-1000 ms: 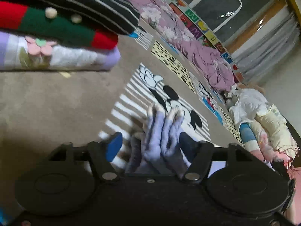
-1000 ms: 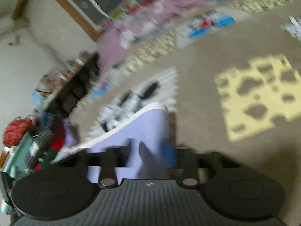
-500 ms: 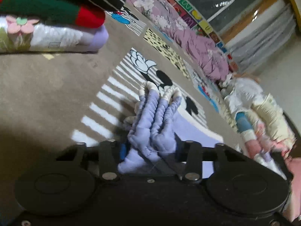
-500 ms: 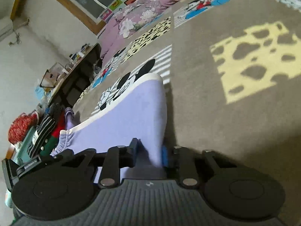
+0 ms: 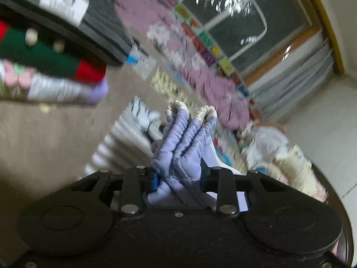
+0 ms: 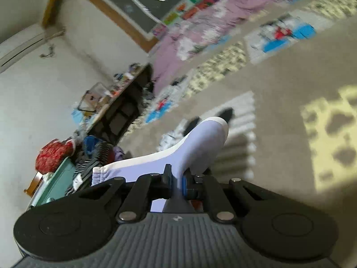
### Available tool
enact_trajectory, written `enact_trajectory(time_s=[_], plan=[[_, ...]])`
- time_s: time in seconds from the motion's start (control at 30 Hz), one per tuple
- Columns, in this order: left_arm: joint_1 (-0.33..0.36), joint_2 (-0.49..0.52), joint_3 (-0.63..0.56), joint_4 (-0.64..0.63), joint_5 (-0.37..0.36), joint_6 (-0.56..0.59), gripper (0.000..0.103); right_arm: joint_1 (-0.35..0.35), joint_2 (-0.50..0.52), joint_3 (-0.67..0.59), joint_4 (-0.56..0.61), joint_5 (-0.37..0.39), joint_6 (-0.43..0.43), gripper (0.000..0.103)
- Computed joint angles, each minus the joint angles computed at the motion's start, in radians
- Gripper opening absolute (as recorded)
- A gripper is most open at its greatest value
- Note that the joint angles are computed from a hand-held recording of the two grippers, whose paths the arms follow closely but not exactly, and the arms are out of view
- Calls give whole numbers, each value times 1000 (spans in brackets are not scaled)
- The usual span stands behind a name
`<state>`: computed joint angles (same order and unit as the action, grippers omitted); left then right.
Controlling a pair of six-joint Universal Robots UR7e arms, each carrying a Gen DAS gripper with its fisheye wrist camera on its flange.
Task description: Fold clothes
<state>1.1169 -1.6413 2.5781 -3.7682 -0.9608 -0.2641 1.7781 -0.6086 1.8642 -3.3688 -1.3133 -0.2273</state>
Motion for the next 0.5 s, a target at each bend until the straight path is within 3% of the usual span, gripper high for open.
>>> enact_trajectory(time_s=[0.17, 0.5], plan=[[12, 46, -80, -28, 24, 41, 30, 20, 38, -126, 93, 11, -42, 10], [115, 228, -391, 21, 29, 210, 30, 57, 215, -507, 247, 4, -70, 10]])
